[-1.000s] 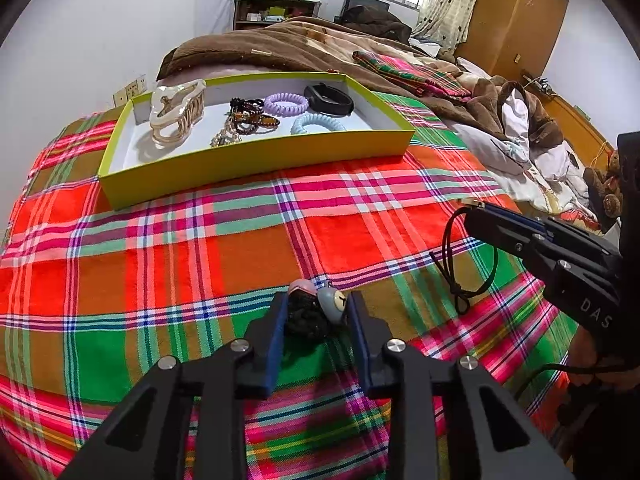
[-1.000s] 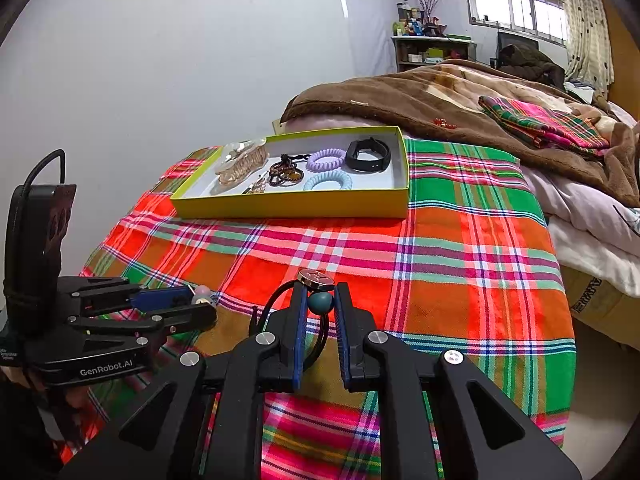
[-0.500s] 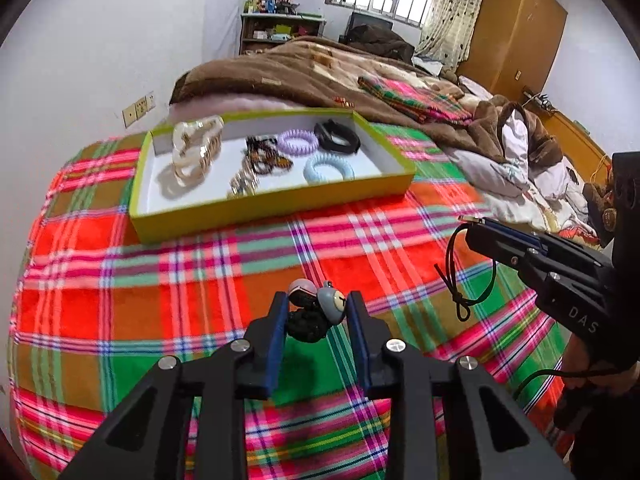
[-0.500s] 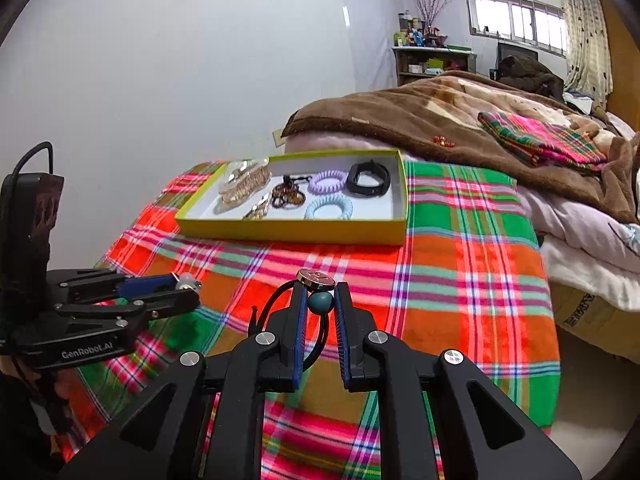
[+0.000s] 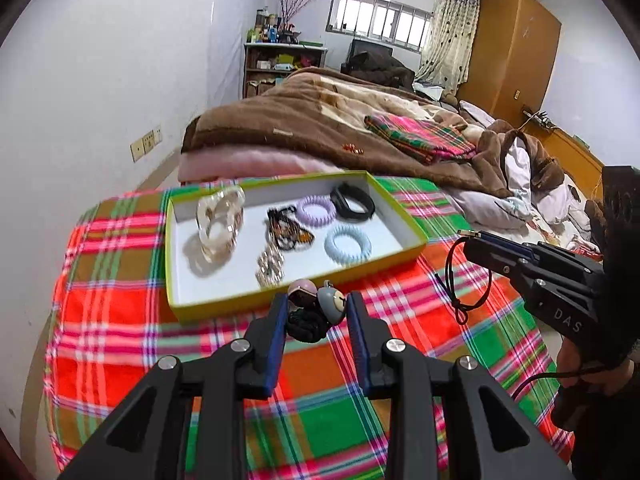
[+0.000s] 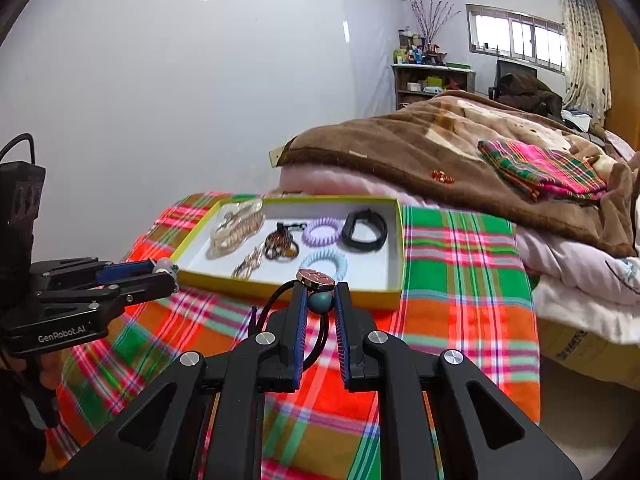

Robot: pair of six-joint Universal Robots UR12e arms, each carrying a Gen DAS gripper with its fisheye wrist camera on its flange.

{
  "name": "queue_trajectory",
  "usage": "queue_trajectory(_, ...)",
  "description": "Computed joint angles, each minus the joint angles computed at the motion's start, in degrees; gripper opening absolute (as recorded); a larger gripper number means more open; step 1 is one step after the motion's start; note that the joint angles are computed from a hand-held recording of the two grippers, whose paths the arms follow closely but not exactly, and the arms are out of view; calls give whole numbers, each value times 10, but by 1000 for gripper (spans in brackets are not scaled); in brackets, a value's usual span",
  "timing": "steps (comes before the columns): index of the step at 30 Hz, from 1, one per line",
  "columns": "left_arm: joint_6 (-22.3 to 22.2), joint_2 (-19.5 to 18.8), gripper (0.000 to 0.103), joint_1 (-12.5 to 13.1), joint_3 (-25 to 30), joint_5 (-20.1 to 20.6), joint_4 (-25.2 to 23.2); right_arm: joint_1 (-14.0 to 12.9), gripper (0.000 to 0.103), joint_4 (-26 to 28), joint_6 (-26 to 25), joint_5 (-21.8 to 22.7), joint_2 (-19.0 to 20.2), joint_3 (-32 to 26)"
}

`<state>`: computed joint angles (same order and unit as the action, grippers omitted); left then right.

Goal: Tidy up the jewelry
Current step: 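Carry both black hair ties with both tools into the yellow box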

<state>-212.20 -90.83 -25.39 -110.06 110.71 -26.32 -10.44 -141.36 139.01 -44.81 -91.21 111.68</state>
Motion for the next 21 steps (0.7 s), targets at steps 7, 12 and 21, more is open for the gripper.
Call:
queue_trajectory(7,5,-4,31,16,5,2,11,19,14,-25,32,-17,29,-30)
queue_trajectory(12,-1,-8,31,28,8,-5,11,32,14,-39,53,-32,53,-54)
queue_trajectory(21,-7,-22,31,46,13,-33,8,59,14,-30,80,-79,93,-88)
